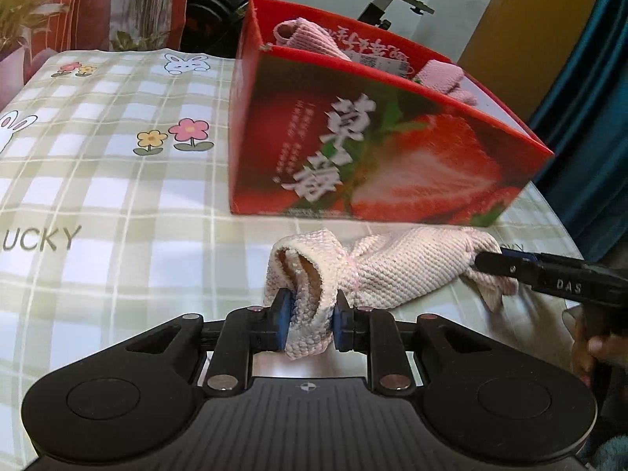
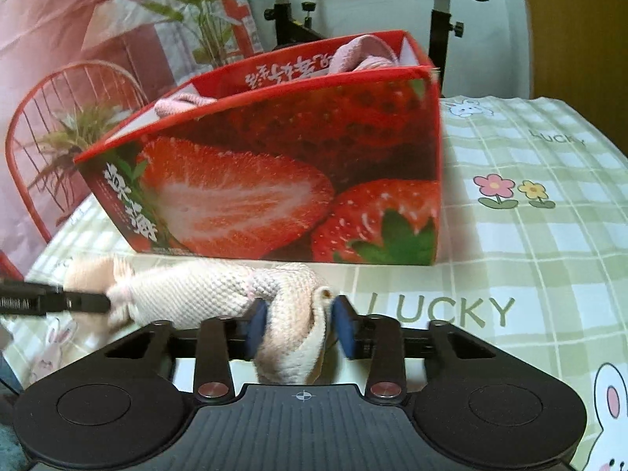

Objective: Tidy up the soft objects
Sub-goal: 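Lift the cream towel with the left gripper and carry it over the box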

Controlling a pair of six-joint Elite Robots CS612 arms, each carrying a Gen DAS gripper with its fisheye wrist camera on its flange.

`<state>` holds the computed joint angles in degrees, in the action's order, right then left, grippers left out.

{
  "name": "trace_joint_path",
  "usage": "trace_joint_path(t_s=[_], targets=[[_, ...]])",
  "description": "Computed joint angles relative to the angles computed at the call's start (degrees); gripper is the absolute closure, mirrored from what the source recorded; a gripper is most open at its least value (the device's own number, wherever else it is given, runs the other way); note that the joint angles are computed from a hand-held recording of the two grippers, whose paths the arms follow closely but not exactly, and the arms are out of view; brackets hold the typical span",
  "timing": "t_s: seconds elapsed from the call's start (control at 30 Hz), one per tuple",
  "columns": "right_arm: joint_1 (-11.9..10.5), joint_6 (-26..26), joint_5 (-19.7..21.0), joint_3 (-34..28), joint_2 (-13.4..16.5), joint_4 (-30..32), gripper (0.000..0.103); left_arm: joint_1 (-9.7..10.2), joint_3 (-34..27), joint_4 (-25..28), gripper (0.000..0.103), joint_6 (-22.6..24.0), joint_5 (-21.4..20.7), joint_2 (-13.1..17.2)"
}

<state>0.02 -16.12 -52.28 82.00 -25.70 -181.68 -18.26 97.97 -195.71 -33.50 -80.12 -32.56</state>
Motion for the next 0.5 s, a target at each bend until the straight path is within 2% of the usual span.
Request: trace_joint_path(t_s=[0.27, 0.5], targets=[[-1.01, -0.02, 1.92, 2.37, -0.56, -3.02, 0.077, -0.54, 0.72, -0.51, 0.080, -1.35, 0.54, 0.07], [-0.93, -0.38, 1.54, 2.92, -0.58, -3.43, 0.077, -0.58, 0.24, -0.36, 0.080, -1.81, 1.01, 0.50]])
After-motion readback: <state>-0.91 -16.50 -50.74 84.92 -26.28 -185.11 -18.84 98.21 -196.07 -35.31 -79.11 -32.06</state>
